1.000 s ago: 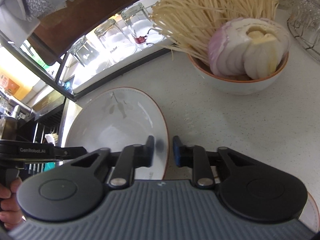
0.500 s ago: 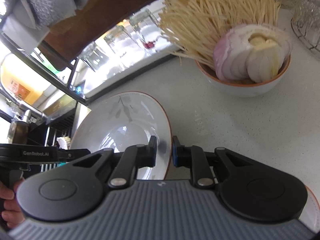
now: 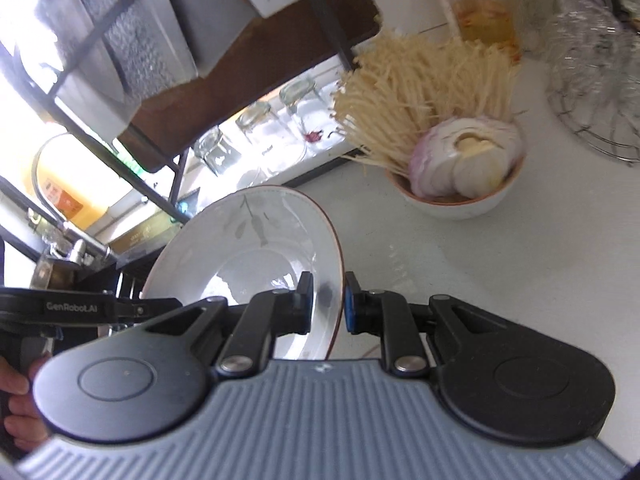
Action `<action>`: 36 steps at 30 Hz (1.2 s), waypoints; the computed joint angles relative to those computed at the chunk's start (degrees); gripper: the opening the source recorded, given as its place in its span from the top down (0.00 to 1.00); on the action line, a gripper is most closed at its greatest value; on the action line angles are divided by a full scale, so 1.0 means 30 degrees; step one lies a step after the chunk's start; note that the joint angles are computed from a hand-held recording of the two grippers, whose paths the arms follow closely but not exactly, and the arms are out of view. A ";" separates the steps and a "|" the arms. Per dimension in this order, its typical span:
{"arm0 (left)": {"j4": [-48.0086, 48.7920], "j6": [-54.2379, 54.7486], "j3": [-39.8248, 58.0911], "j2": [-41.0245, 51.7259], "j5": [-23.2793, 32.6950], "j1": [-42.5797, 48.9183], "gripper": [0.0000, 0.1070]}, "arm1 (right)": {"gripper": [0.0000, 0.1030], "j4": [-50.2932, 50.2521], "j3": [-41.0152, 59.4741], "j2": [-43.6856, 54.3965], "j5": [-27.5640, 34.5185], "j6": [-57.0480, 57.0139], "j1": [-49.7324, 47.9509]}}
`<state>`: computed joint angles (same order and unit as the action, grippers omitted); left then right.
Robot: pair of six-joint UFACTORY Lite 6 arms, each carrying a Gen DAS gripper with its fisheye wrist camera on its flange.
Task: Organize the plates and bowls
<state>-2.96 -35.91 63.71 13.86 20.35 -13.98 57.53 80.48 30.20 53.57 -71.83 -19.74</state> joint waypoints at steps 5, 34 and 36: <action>-0.0097 -0.0155 -0.0137 -0.0171 -0.0280 -0.0892 0.82 | 0.82 0.0035 -0.1611 -0.1618 -0.0026 -0.0543 -0.1158; -0.2152 0.0320 0.2283 0.2774 -0.1137 -0.4769 0.82 | 0.82 -0.1193 -0.4297 -0.3468 -0.0278 -0.2900 -0.6806; -0.2356 0.0365 0.2463 0.3184 -0.1189 -0.4969 0.82 | 0.82 -0.1374 -0.4487 -0.3434 -0.0455 -0.2999 -0.7089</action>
<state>-10.03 -34.81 71.10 23.41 16.79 -28.89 53.40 67.02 19.90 52.20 -80.83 -41.01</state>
